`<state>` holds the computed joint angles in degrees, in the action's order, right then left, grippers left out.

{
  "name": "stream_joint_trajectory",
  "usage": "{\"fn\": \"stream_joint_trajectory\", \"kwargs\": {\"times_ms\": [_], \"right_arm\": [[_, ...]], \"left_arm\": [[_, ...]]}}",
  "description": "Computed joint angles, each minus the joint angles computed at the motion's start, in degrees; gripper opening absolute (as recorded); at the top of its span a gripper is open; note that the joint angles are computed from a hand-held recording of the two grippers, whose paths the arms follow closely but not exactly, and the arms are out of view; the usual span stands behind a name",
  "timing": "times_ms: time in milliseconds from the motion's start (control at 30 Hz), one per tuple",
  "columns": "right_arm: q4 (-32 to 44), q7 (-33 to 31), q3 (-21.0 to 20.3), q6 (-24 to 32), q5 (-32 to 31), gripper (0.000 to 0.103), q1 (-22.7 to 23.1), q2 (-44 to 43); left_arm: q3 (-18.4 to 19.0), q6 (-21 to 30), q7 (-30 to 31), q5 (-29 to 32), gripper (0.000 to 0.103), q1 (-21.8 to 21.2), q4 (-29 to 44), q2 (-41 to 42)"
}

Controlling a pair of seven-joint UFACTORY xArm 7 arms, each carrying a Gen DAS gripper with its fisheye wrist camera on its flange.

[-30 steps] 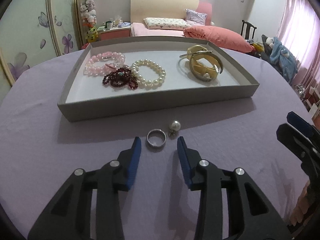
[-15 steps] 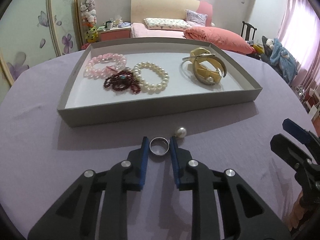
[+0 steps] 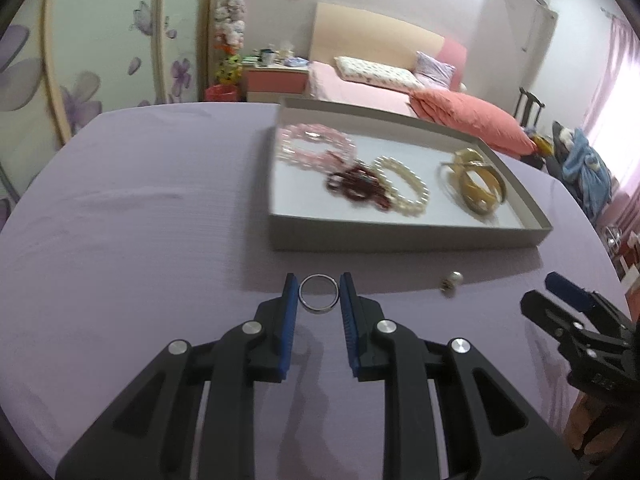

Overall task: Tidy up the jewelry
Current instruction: 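Grasp the silver ring with the left tool while the right tool grasps the pearl stud, then carry the silver ring and pearl stud over the grey tray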

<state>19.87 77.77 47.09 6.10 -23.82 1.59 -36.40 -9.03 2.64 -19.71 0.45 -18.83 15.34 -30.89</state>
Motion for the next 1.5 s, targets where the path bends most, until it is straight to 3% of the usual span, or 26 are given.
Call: {"fn": "stream_joint_trajectory", "kwargs": {"times_ms": [300, 533, 767, 900, 1233, 1500], "right_arm": [[9.9, -0.7, 5.6, 2.2, -5.8, 0.051, -7.6, 13.1], [13.1, 2.4, 4.9, 5.1, -11.5, 0.038, -7.3, 17.7], [15.3, 5.1, 2.4, 9.2, -16.5, 0.03, -3.8, 20.3], [16.2, 5.8, -0.6, 11.1, -18.8, 0.017, -0.7, 21.7], [16.4, 7.5, -8.1, 13.1, -22.5, 0.017, 6.8, 22.9], [12.4, 9.1, -15.0, 15.1, -22.6, 0.017, 14.5, 18.5]], "left_arm": [[2.9, 1.0, 1.7, -0.8, 0.022, 0.4, -2.0, -3.8], [3.2, 0.8, 2.2, -1.5, 0.022, 0.3, -2.4, -4.8], [3.3, 0.8, 2.5, -1.8, 0.022, 0.3, -2.3, -4.4], [3.1, 0.8, 2.5, -1.9, 0.022, 0.1, -2.4, -4.4], [2.5, 0.6, 1.9, -1.8, 0.022, -0.2, -2.7, -4.9], [2.1, 0.8, 1.1, -1.9, 0.022, -1.8, -3.0, -5.6]]}}
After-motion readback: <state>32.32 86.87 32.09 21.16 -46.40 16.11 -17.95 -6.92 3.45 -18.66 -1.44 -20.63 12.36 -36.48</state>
